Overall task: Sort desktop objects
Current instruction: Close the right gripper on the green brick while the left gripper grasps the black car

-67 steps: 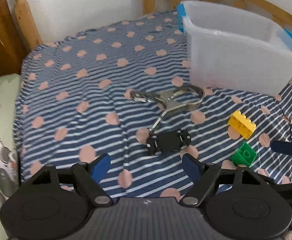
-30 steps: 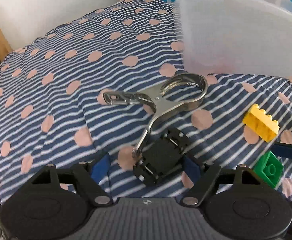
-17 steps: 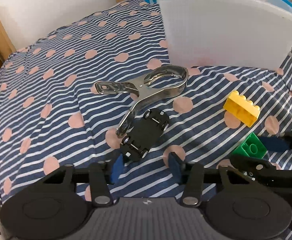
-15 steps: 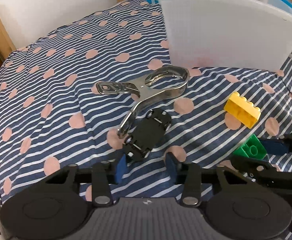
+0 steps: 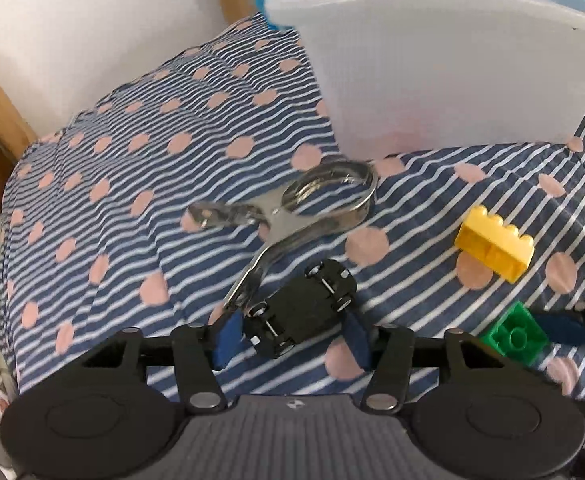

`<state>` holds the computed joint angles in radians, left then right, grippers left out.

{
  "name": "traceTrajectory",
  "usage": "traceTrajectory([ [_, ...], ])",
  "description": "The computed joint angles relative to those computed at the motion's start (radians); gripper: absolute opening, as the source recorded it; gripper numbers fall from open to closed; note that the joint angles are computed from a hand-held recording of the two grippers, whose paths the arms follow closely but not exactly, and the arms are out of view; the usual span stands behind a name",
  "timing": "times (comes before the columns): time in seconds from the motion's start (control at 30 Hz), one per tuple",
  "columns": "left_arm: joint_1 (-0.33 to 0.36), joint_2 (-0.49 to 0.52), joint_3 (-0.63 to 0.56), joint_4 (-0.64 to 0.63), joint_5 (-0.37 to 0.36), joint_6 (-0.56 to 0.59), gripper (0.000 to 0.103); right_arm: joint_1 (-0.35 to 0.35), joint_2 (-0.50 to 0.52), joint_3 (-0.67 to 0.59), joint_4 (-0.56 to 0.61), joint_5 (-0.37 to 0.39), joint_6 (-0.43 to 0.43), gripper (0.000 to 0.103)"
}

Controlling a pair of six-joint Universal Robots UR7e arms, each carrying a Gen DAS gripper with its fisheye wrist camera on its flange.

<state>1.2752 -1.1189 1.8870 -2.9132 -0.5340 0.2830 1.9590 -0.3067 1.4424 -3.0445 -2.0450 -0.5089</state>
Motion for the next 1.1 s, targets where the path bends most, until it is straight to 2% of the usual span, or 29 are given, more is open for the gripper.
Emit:
traceTrajectory([
  [0.17, 0.001, 0.023, -0.022, -0.008, 0.016, 0.02, 0.066, -0.002, -0.001, 0.0, 0.003, 0.004, 0.006, 0.034],
  [0.33, -0.002, 0.046, -0.017, -0.101, 0.029, 0.179, 0.069, -0.005, -0.001, -0.003, 0.01, 0.01, 0.022, 0.034],
  [0.5, 0.012, 0.059, -0.038, -0.114, -0.004, 0.257, 0.069, -0.007, -0.001, -0.002, 0.008, 0.012, 0.024, 0.034],
  [0.67, 0.031, 0.061, -0.074, -0.059, -0.061, 0.235, 0.069, -0.01, 0.0, -0.004, 0.006, 0.012, 0.021, 0.034],
  [0.73, 0.033, 0.047, -0.074, -0.02, -0.082, 0.194, 0.066, -0.011, 0.002, -0.005, 0.005, 0.013, 0.021, 0.034],
  [0.9, 0.035, 0.018, -0.067, 0.054, -0.125, 0.143, 0.046, -0.01, 0.002, -0.007, 0.005, 0.01, 0.019, 0.034],
  [1.1, 0.025, 0.005, -0.043, 0.059, -0.121, 0.126, 0.041, -0.005, 0.005, -0.011, 0.005, 0.008, 0.023, 0.034],
])
